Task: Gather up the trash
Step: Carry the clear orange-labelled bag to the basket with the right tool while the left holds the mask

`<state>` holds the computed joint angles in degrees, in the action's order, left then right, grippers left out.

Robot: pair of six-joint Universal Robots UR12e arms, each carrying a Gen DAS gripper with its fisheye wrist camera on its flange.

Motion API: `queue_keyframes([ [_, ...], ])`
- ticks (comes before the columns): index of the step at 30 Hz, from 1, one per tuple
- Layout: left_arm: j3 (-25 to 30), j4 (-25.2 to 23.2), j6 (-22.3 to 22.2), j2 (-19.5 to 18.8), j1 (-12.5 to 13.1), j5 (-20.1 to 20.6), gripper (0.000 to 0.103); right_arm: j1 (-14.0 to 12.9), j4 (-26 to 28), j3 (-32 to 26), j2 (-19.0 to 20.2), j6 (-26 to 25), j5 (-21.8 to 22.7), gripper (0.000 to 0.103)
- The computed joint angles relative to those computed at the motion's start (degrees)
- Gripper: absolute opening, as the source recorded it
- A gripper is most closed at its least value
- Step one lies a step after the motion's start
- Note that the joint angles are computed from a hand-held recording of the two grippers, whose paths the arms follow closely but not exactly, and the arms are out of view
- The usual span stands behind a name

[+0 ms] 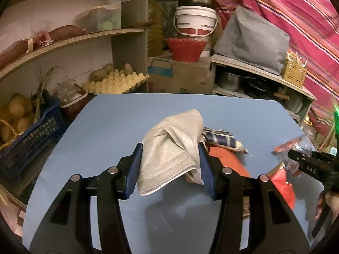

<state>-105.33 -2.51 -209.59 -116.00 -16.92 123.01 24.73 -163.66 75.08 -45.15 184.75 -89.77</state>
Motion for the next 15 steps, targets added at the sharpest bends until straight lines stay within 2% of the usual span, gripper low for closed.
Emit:
queue_keyframes([
  [10,2.7,-0.04,-0.04,-0.99,-2.65,0.64,0.05,-2.11,-5.95,5.3,-3.66,-0.69,1.5,0.041],
  [15,5.58,-0.31,3.49,-2.25,-5.25,3.14,0.05,-4.26,-10.14,9.63,-6.6,0.1,1.8,0.041],
])
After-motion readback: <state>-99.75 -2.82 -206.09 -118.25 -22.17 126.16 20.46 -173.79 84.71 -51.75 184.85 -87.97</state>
